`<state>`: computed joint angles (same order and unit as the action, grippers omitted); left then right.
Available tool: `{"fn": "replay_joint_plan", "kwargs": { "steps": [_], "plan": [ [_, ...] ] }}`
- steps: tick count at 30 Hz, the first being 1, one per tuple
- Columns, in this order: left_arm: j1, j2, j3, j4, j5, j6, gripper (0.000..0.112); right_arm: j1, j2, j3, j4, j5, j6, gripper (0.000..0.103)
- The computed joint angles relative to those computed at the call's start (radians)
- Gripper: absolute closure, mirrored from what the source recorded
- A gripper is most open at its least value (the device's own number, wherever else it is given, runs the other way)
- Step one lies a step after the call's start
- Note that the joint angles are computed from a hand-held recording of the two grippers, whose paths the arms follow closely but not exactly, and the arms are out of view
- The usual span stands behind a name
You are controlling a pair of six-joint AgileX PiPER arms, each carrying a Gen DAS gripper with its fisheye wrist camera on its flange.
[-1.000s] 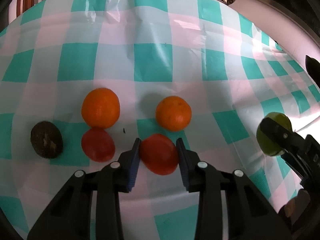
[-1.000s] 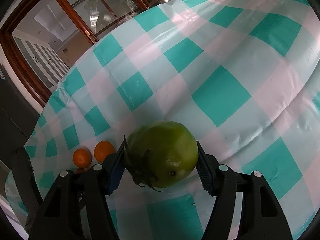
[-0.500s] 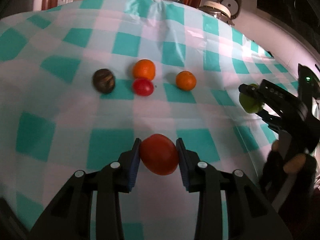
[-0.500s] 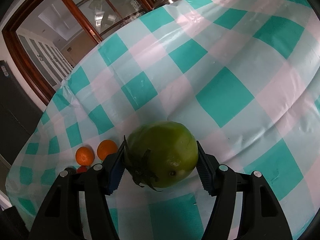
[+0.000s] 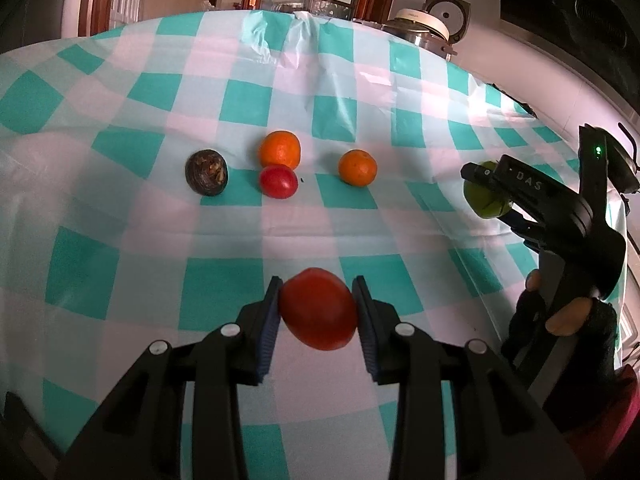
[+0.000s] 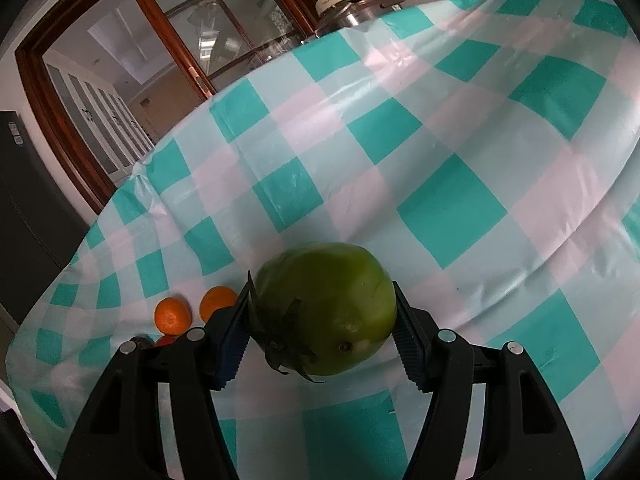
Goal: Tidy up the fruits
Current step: 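Carry the green tomato in the right tool while the left tool carries the red tomato to the box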
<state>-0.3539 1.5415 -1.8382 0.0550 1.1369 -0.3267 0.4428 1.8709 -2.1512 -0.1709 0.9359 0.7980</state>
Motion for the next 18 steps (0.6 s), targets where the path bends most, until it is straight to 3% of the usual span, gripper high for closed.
{"fn": "replay_joint_plan", "kwargs": {
  "steps": [4, 8, 14, 18],
  "plan": [
    [0.006, -0.01, 0.007, -0.004, -0.011, -0.006, 0.076, -0.01, -0.015, 0.026, 0.039, -0.026, -0.028, 0.04],
    [-0.002, -0.044, 0.044, 0.017, -0.055, -0.019, 0.076, -0.002, -0.044, 0.053, 0.083, 0.016, -0.027, 0.04],
    [-0.069, -0.173, 0.174, 0.101, -0.086, -0.074, 0.076, 0.142, -0.359, 0.45, -0.051, -0.055, 0.165, 0.04],
    [-0.157, -0.252, 0.246, 0.17, -0.071, -0.139, 0.076, 0.276, -0.545, 0.628, -0.169, -0.017, 0.282, 0.04]
  ]
}}
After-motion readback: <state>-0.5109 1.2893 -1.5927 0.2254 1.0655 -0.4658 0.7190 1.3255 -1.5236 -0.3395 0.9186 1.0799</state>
